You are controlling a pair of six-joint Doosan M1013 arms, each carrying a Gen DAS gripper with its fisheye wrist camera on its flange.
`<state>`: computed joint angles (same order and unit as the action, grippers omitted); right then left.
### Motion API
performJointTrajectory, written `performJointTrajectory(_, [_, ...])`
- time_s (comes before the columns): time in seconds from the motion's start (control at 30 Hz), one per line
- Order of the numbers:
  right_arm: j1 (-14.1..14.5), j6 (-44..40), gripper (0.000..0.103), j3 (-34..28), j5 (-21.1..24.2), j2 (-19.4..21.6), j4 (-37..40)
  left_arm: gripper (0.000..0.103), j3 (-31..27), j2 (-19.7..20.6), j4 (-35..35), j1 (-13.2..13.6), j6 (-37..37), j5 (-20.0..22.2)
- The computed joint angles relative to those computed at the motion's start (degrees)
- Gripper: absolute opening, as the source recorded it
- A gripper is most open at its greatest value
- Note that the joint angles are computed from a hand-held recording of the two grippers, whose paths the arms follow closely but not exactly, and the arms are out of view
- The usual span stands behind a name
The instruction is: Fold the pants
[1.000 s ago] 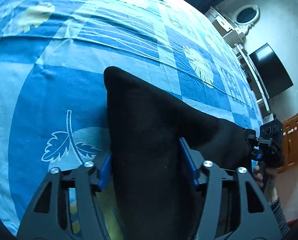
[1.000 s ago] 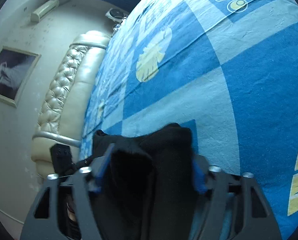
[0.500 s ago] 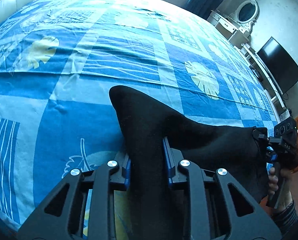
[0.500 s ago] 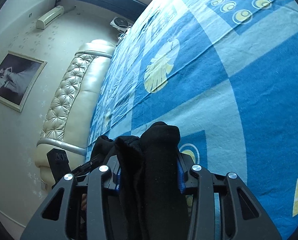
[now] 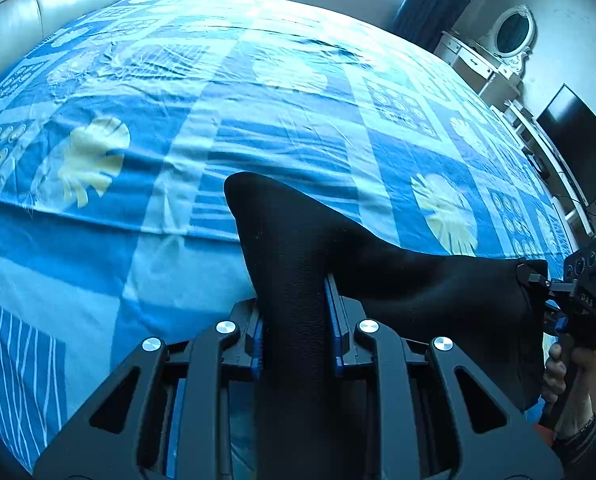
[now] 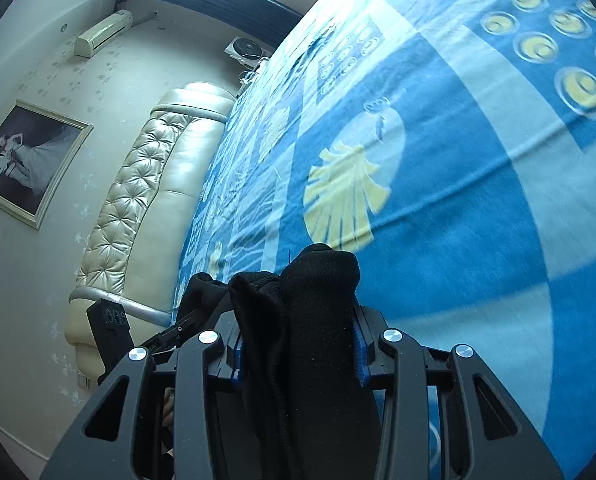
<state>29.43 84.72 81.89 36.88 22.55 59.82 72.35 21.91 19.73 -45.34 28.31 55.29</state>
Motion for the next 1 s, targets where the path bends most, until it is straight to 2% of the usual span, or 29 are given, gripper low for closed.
performJointTrajectory(0.2, [-0.34, 3.72, 0.04, -1.97, 1.35, 2.35, -2.19, 0.024, -0.16, 0.92, -2.27, 1.76, 1.51, -0.12])
performJointTrajectory(0.3, [-0.95, 1.36, 0.04, -0.65, 1.61, 2.42, 1.97, 0.026, 0.44, 0.94, -1.23, 1.51, 1.25, -0.58])
performJointTrajectory(0.53, [-1.57, -1.0, 0.04, 0.31, 2.47, 2.47, 5.39, 0.029, 0.93, 1.12, -0.22, 1.39, 0.68, -1.05])
performJointTrajectory(0.87, [-1.61, -1.83, 0.038, 0.77, 2.25, 2.37, 6.28, 0.032, 1.48, 0.96, -1.26, 1.59, 1.16, -1.94])
performJointTrajectory(0.93, [-1.56, -1.41, 0.041, 0.49, 2.42, 2.36, 6.39, 0.035, 1.39, 0.89, -2.47, 1.85, 1.71, -1.87])
performJointTrajectory(1.0, [-1.66, -1.77, 0.048, 0.63, 2.62, 2.24, 7.44, 0.044, 1.32, 0.76, -3.5, 2.12, 1.69, -1.54])
